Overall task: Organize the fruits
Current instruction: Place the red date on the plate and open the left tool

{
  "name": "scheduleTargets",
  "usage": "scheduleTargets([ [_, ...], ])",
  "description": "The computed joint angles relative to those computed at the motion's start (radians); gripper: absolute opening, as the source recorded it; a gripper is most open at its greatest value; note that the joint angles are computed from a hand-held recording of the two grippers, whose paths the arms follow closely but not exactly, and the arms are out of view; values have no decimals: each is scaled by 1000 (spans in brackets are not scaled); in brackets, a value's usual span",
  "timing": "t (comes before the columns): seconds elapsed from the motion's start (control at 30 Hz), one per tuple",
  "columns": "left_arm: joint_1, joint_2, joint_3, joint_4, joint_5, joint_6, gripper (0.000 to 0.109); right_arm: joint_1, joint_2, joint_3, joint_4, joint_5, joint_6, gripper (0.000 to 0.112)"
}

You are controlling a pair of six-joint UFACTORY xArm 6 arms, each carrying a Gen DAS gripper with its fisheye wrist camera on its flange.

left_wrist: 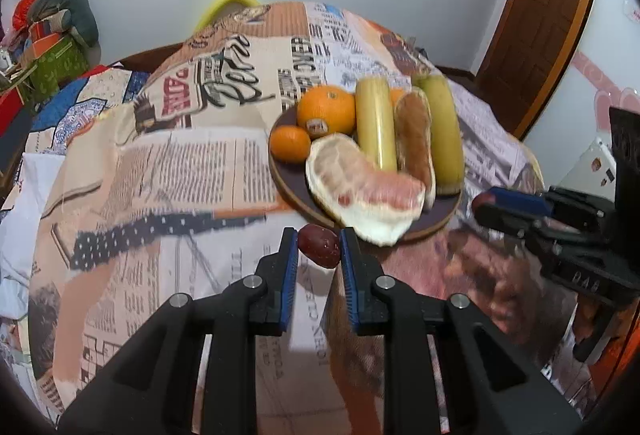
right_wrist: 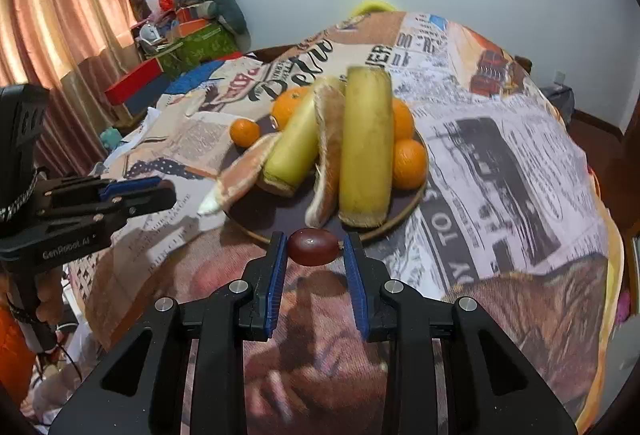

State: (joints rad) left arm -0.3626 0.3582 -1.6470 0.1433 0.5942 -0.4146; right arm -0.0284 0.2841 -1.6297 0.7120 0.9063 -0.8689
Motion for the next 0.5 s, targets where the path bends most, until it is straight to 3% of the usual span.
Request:
scheduleTargets([
  [0.5,-12,181,-304,-82,25,111,21,32,97,-139,27,0,-21,27],
])
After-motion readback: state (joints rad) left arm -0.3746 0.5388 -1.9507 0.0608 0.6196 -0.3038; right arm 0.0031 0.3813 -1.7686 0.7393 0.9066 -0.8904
